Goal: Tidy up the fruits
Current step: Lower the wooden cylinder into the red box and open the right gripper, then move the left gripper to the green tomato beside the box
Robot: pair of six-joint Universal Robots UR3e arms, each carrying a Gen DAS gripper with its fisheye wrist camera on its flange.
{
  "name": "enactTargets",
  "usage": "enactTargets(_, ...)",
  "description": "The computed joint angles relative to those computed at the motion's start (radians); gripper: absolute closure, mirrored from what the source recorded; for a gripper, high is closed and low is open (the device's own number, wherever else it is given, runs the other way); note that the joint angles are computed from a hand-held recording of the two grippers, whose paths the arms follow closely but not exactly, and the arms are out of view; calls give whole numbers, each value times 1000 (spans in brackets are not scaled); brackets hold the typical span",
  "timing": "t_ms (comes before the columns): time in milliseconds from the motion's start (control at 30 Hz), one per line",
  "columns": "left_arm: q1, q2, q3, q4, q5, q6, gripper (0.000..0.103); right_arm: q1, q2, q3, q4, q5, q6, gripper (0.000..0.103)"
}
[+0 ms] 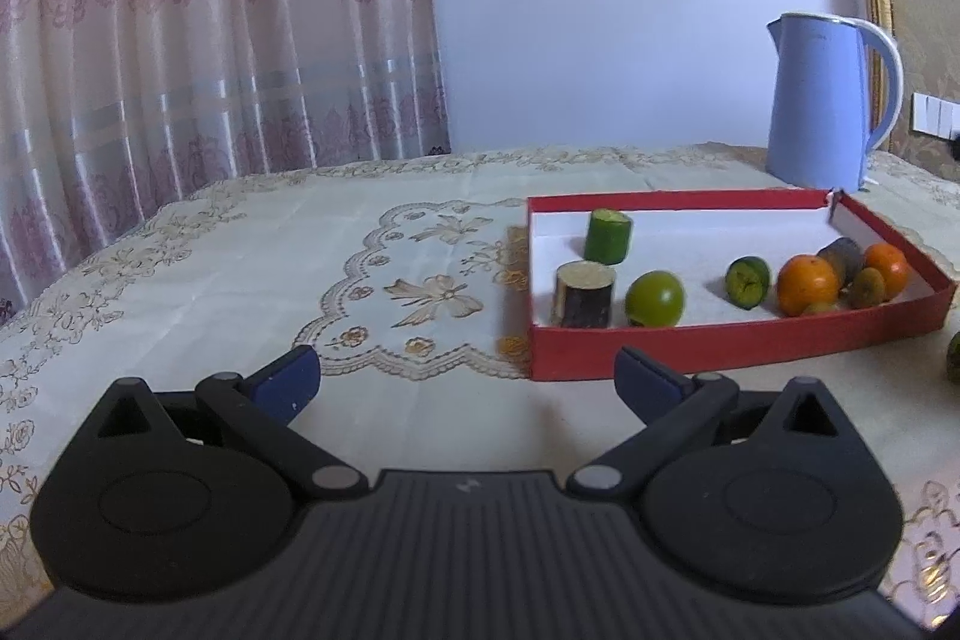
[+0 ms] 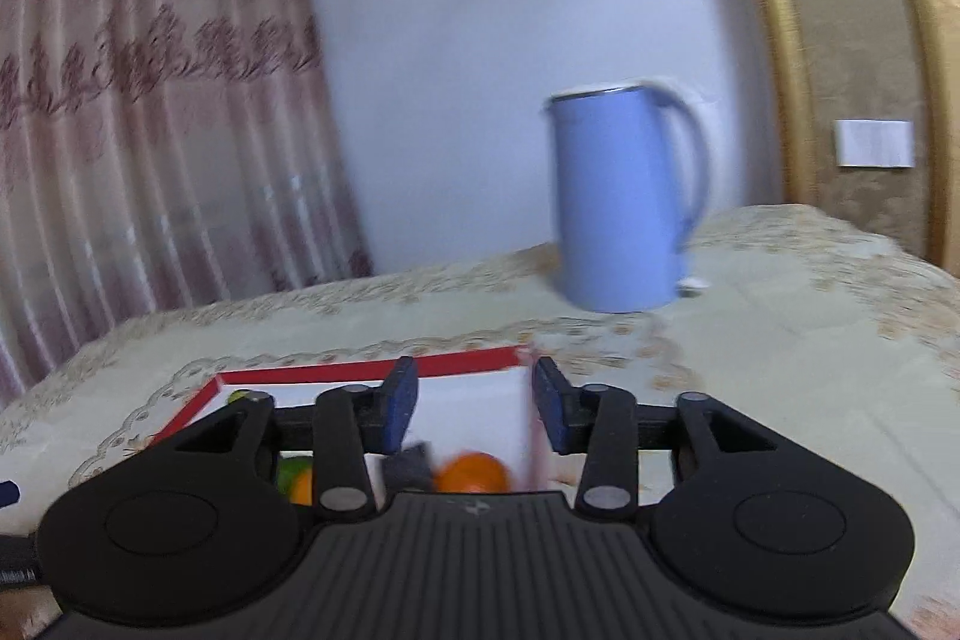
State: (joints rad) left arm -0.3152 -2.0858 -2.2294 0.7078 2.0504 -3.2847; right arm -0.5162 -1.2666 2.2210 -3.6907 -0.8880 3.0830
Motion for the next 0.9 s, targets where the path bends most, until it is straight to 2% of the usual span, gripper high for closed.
enactTargets(67, -21, 16, 20, -43, -12, -10, 0, -65, -16, 79, -55, 8, -35, 58)
enactTargets(167, -94, -2, 94, -82, 30, 9, 0, -152, -3, 171, -150, 21, -72, 58)
enactTargets(333, -223, -50, 283, -180, 74, 52, 0, -262, 55, 213, -212, 83, -73, 58)
enactTargets(533, -322, -167, 539, -292, 40, 80, 0, -332, 208, 204, -349, 155, -19, 58)
enactTargets(667, -358, -277, 693, -346, 23, 113, 0, -400, 244, 206, -363, 255, 21, 58)
enactTargets(767, -359, -325, 796, -468, 7, 84, 0, -427, 263, 200, -364, 312, 33, 58)
enactTargets(900, -358, -355, 849, -536, -40, 85, 0, -448, 279, 195, -363, 363, 33, 58)
